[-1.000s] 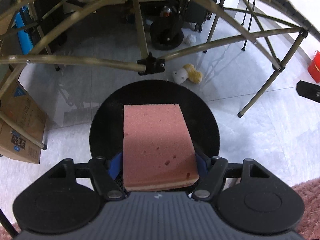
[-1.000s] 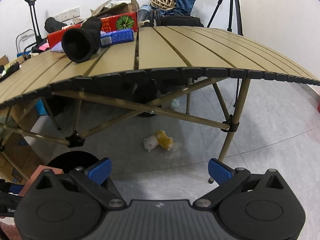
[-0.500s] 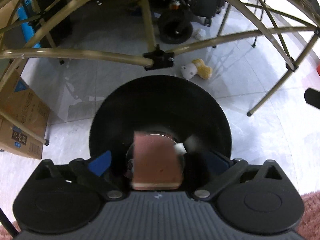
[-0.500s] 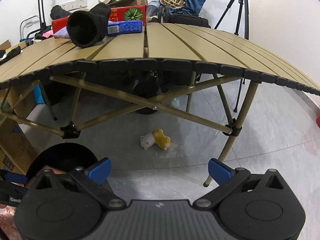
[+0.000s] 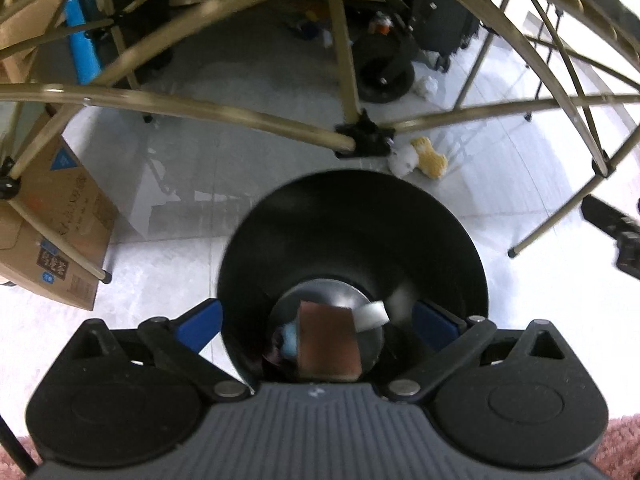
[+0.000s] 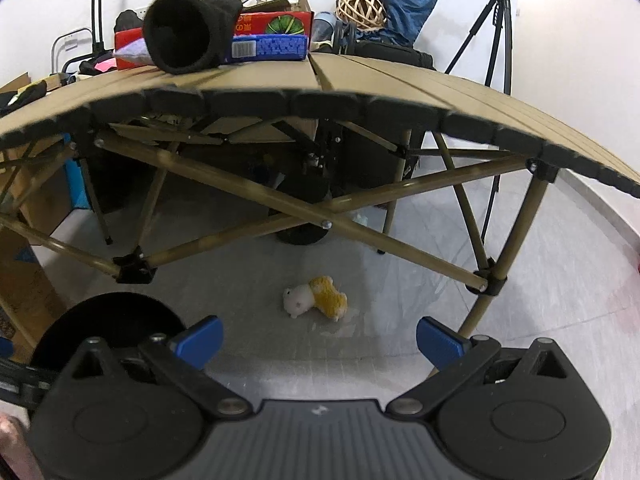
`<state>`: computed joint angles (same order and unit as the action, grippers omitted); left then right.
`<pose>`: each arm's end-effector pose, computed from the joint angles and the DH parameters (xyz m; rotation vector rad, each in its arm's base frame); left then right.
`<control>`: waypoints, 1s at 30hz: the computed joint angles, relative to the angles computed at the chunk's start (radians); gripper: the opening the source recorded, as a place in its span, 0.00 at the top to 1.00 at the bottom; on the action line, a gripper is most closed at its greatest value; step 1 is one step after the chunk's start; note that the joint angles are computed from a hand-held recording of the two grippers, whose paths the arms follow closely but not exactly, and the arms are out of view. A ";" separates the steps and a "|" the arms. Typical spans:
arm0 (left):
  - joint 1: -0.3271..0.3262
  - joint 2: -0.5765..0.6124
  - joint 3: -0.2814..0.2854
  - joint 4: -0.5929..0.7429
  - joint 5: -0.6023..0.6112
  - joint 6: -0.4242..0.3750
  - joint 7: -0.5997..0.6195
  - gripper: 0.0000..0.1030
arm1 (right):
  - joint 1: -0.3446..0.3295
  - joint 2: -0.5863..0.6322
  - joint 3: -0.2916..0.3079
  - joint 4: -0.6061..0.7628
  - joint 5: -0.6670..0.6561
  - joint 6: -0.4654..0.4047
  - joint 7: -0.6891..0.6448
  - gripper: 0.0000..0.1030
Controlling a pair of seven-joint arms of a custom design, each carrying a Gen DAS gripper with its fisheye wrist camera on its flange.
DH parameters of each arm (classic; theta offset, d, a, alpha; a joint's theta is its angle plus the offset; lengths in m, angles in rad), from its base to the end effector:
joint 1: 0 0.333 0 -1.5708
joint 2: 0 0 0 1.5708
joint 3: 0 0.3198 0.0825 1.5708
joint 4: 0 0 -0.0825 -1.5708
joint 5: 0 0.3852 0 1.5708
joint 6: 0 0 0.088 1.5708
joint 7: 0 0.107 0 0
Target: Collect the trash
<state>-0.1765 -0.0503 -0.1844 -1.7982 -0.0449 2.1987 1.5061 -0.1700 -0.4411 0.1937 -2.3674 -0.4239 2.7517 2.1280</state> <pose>0.5469 -0.2107 0.6114 -1.7257 2.2920 -0.5776 0.4666 0.0401 0.5838 -1.5731 1.9049 -0.9528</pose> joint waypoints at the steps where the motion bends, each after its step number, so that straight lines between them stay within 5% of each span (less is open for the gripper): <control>1: 0.003 0.000 0.002 0.000 0.001 0.006 -0.008 0.00 | -0.020 0.020 0.012 0.001 -0.029 0.028 0.013 0.00; 7: 0.029 -0.004 0.018 -0.014 0.037 0.049 -0.071 0.00 | -0.212 0.245 0.137 0.062 -0.448 0.175 0.256 0.00; 14: 0.065 0.018 0.039 -0.014 0.028 0.085 -0.075 0.00 | -0.183 0.581 0.073 0.259 -0.696 0.133 0.321 0.00; 21: 0.084 0.034 0.042 -0.027 -0.016 0.119 -0.019 0.00 | -0.128 0.913 0.006 0.544 -0.611 0.132 0.082 0.00; 30: 0.094 0.074 0.036 0.003 -0.055 0.085 0.048 0.00 | -0.139 1.306 0.106 1.040 -0.281 -0.035 -0.442 0.05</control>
